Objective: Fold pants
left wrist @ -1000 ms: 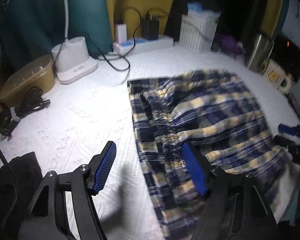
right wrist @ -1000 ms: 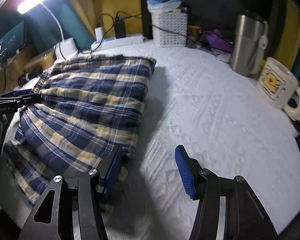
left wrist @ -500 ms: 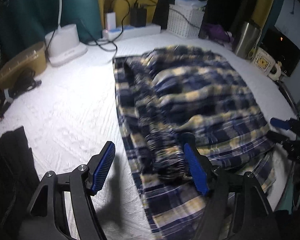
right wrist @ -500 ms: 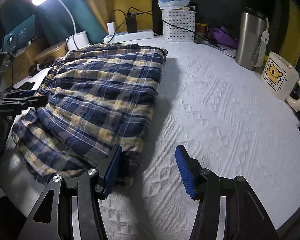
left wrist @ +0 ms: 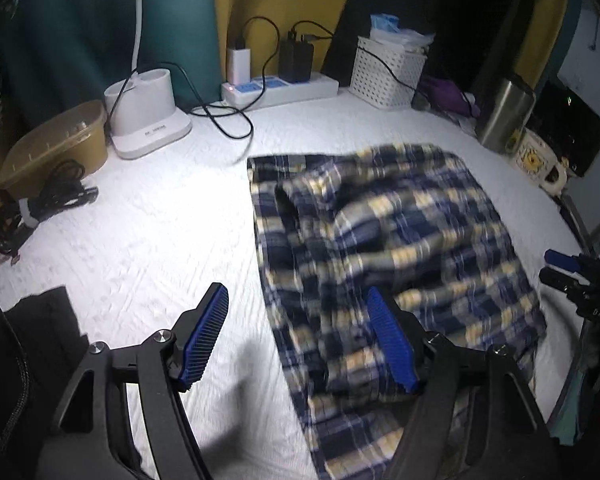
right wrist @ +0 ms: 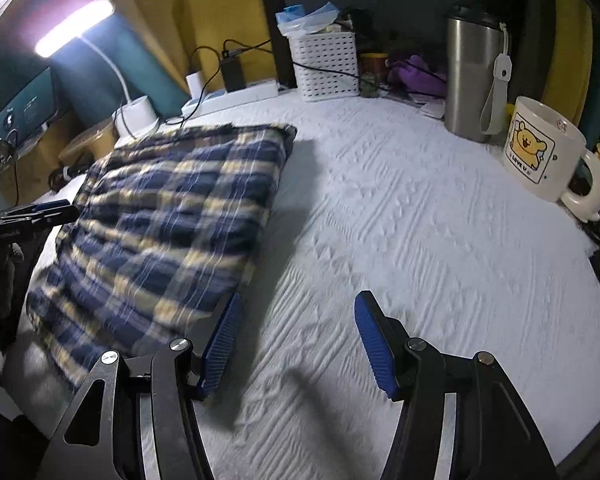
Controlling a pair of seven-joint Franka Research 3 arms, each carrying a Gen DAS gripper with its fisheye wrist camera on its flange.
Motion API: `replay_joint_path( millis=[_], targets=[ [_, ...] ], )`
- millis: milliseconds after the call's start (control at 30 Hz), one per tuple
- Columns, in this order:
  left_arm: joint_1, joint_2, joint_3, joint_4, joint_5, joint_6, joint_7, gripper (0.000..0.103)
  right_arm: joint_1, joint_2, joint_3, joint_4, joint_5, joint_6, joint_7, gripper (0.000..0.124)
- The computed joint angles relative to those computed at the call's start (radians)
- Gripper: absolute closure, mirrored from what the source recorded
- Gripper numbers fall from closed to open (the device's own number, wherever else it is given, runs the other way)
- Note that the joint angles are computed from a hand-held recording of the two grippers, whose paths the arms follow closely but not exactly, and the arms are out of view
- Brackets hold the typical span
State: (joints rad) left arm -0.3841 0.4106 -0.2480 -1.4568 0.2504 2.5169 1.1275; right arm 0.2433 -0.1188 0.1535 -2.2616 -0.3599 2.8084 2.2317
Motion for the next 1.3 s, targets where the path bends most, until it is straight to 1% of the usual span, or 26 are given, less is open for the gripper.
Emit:
replay_joint_path(
  millis=[100, 267, 500, 533, 567, 600, 633, 767, 933, 1133, 1200, 1300],
  targets=[
    [0.002, 0.038, -0.004, 0.051, -0.014, -0.008, 0.014, 0.031, -0.001, 0.025, -0.009, 0.028, 0.005, 0.010, -0.012, 0.063],
    [-0.008, 0.131, -0.001, 0.177, -0.031, -0.079, 0.039, 0.031, 0.008, 0.080, -0.034, 0.089, 0.022, 0.020, -0.042, 0.063],
    [-0.001, 0.214, -0.014, 0.293, -0.101, -0.135, 0.096, 0.030, 0.038, 0.159, -0.074, 0.175, 0.079, 0.021, -0.110, 0.062],
    [-0.002, 0.225, -0.016, 0.309, -0.111, -0.144, 0.101, 0.030, 0.043, 0.172, -0.080, 0.189, 0.086, 0.021, -0.120, 0.059],
    [-0.003, 0.235, -0.018, 0.325, -0.120, -0.152, 0.110, 0.030, 0.048, 0.181, -0.087, 0.197, 0.087, 0.023, -0.122, 0.051],
    [-0.007, 0.243, -0.017, 0.337, -0.120, -0.153, 0.120, 0.030, 0.053, 0.191, -0.091, 0.207, 0.096, 0.025, -0.132, 0.047],
    [-0.008, 0.251, -0.018, 0.349, -0.124, -0.157, 0.131, 0.030, 0.056, 0.203, -0.095, 0.218, 0.112, 0.028, -0.150, 0.045],
    [-0.008, 0.276, -0.025, 0.385, -0.153, -0.163, 0.160, 0.030, 0.069, 0.259, -0.107, 0.273, 0.180, 0.029, -0.222, 0.045],
    [-0.001, 0.312, -0.056, 0.434, -0.210, -0.171, 0.238, 0.030, 0.069, 0.323, -0.105, 0.341, 0.310, 0.033, -0.338, 0.045],
    [-0.015, 0.325, -0.046, 0.449, -0.220, -0.158, 0.285, 0.030, 0.065, 0.381, -0.092, 0.415, 0.454, 0.014, -0.462, 0.045],
    [-0.016, 0.327, -0.046, 0.451, -0.222, -0.156, 0.301, 0.030, 0.051, 0.395, -0.073, 0.434, 0.518, 0.013, -0.521, 0.045],
    [-0.026, 0.337, -0.035, 0.465, -0.215, -0.150, 0.299, 0.039, 0.045, 0.420, -0.057, 0.469, 0.585, 0.005, -0.595, 0.045]
  ],
)
